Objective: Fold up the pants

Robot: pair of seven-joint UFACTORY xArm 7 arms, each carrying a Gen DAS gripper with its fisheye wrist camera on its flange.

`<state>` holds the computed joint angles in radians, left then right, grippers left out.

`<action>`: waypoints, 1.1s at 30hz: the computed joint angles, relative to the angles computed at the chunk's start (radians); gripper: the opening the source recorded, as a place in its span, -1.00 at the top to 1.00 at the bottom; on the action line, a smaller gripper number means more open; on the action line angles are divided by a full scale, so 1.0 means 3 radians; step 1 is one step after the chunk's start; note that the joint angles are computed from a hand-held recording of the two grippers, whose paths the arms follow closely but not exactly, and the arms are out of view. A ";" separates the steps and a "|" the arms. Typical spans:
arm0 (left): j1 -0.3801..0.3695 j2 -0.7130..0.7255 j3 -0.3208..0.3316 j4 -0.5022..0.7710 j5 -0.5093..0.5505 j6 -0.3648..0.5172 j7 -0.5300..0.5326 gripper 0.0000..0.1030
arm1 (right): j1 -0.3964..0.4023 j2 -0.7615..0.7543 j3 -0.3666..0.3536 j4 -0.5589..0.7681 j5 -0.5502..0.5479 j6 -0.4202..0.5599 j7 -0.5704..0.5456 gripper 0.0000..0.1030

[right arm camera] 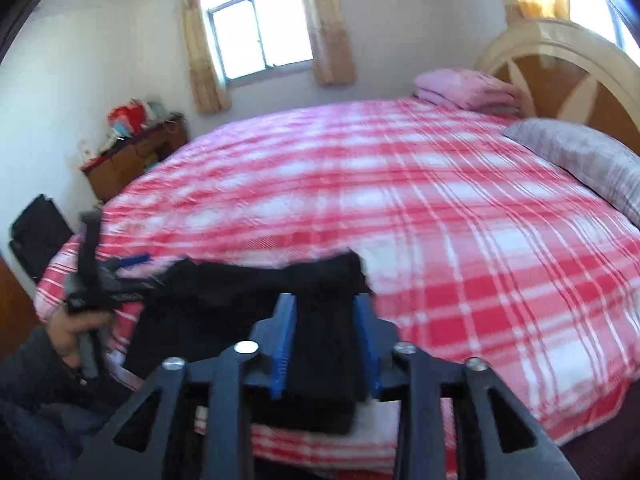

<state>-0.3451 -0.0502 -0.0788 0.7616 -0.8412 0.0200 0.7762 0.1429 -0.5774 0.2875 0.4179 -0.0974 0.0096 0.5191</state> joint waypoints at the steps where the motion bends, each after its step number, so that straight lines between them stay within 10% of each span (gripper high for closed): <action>1: 0.0027 0.0014 -0.0010 -0.0017 0.0124 -0.0004 -0.0116 -0.95 | 0.0188 0.0244 -0.0149 0.0132 0.0027 -0.0100 -0.0091 -0.03; 4: 0.0100 0.0037 -0.0025 -0.0075 0.0475 -0.0074 -0.0461 -1.00 | 0.0760 0.0789 -0.0605 0.0471 0.0230 -0.0026 -0.0367 -0.03; 8: 0.0088 0.0099 -0.0007 -0.0002 0.0202 -0.0038 -0.0225 -1.00 | 0.0305 0.1206 -0.0255 0.0708 0.0018 0.0308 -0.0048 -0.03; 13: 0.0139 0.0130 -0.0110 0.0080 -0.0493 0.0015 0.0351 -1.00 | 0.0581 0.1166 -0.0501 0.0592 0.0427 0.0176 -0.0400 -0.02; 18: 0.0168 -0.0186 -0.0112 -0.0205 -0.0018 -0.0015 -0.0116 -1.00 | 0.0234 0.0947 -0.0127 0.0429 0.0108 0.0064 -0.0095 -0.03; 27: 0.0208 -0.0662 -0.0187 -0.0672 0.0869 -0.0021 -0.0669 -1.00 | 0.1129 0.0569 -0.0676 0.0058 0.0330 -0.0032 -0.0628 -0.03; 33: 0.0182 -0.0529 -0.0157 -0.0668 0.1248 -0.0025 -0.0958 -1.00 | 0.0803 0.0860 -0.0416 0.0076 0.0322 0.0018 -0.0592 -0.04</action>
